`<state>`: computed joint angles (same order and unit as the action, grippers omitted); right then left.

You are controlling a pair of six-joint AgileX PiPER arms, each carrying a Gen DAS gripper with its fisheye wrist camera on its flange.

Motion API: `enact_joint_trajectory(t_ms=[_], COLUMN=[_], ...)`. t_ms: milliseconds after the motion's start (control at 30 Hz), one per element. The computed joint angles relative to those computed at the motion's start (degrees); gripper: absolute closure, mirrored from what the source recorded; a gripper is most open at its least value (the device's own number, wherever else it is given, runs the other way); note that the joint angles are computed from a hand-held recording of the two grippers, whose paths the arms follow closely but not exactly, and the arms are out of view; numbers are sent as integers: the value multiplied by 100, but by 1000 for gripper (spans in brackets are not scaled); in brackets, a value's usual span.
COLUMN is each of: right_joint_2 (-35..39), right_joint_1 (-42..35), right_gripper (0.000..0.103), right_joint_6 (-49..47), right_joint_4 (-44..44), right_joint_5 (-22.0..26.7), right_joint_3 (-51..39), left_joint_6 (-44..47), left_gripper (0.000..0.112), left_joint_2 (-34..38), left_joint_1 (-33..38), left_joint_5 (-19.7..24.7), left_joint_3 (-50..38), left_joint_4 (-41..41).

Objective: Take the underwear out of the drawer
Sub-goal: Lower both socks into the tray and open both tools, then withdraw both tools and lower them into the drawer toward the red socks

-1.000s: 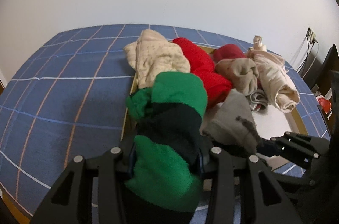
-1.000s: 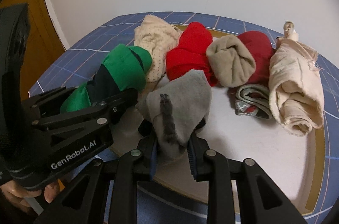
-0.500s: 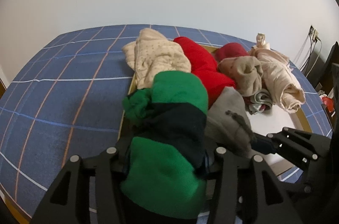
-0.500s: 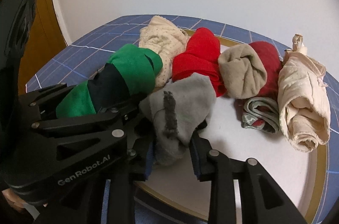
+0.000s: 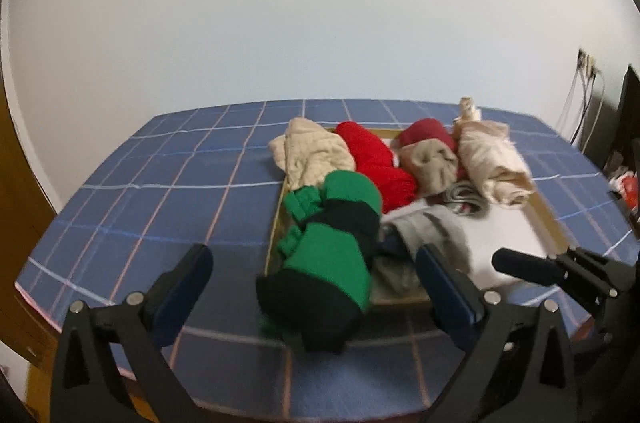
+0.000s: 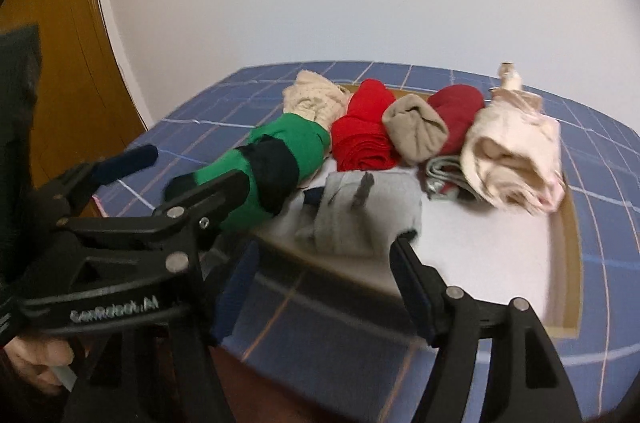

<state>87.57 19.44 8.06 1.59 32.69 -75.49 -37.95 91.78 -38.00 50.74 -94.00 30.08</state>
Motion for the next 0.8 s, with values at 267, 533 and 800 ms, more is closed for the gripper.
enact_joint_trajectory(t_ms=[267,533,800], right_joint_2=[-1377,-2469,-3489], right_joint_1=[279,429,737], right_gripper=[33,33,33], right_joint_6=[928,1590,2640], right_joint_4=[-293,-537,-1272], right_joint_5=[-246,71,372], right_joint_3=[1377,2379,3123], left_joint_6=[-726,-1301,-1961], left_gripper=[9,9,9], left_joint_2=[-742,-1209,-1415], left_joint_1=[-636,-1500,-2500], left_joint_5=[-61,367,962], left_joint_3=[838,1377,1910], left_joint_4=[149,498,1205])
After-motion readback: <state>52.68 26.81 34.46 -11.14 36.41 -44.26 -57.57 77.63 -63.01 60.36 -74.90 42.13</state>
